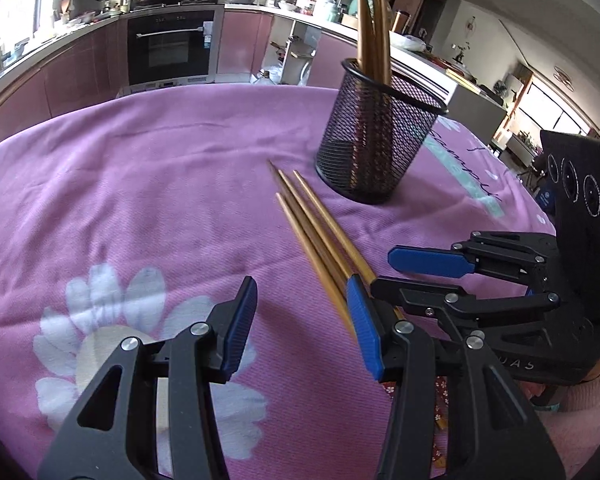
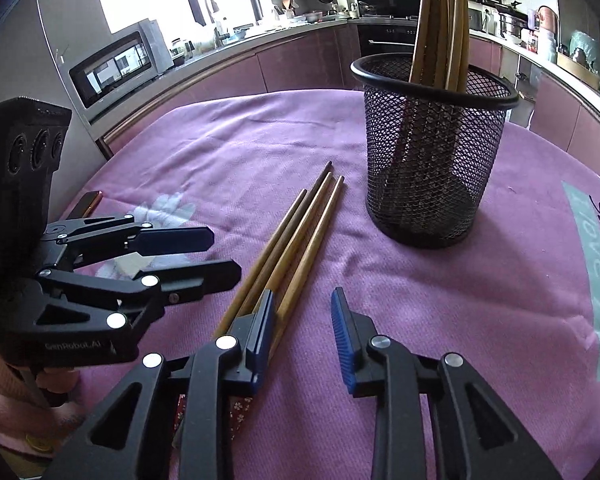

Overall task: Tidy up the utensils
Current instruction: 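Move both open grippers down to the chopsticks on the cloth, then grasp a chopstick with the left gripper while the right gripper grasps another, lifting both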

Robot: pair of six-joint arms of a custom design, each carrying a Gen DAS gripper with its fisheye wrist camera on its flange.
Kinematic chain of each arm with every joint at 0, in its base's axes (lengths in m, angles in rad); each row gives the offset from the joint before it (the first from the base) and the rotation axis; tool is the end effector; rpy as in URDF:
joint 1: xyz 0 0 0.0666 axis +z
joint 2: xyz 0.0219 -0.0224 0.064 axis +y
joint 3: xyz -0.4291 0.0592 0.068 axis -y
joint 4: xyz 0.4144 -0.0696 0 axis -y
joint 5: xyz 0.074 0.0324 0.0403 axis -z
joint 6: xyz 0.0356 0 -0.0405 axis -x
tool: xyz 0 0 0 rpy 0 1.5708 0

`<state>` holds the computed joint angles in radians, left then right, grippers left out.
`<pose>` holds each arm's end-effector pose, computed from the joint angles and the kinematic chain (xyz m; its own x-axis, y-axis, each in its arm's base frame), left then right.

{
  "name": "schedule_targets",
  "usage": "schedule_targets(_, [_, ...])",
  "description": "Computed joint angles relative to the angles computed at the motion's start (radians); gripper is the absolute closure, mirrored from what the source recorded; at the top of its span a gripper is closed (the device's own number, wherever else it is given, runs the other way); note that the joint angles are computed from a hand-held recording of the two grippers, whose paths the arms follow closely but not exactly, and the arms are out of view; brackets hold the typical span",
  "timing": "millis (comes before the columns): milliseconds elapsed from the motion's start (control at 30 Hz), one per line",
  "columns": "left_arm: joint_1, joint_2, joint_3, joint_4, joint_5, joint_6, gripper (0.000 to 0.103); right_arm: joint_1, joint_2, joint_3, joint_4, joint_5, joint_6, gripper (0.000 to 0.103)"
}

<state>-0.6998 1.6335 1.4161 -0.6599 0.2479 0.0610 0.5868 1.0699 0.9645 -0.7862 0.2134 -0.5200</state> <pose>0.4458 -0.3873 0.3816 -0.6326 0.4553 -0.6265 0.7071 0.6696 -0.2273 0.3007 0.1904 0.4113 -0.7761 0.0671 -0.6270 -0.0515 0.9842 0.1691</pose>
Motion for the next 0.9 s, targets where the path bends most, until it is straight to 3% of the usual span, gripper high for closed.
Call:
schedule_targets(333, [-0.024,0.018,0.011,-0.01,-0.071,-0.05,0.06,-0.008,-0.01,-0.01,0.008,-0.015,-0.005,0.076])
schedule_targets(567, [-0.022,0.017,0.012,-0.024,-0.09,-0.089,0.073,-0.007,-0.009,-0.01,0.009,-0.013,-0.001,0.076])
schedule_targets(900, [-0.022,0.031,0.024,-0.016,-0.123,-0.075,0.085,0.003,0.034,0.025,-0.015,0.055,0.033,0.079])
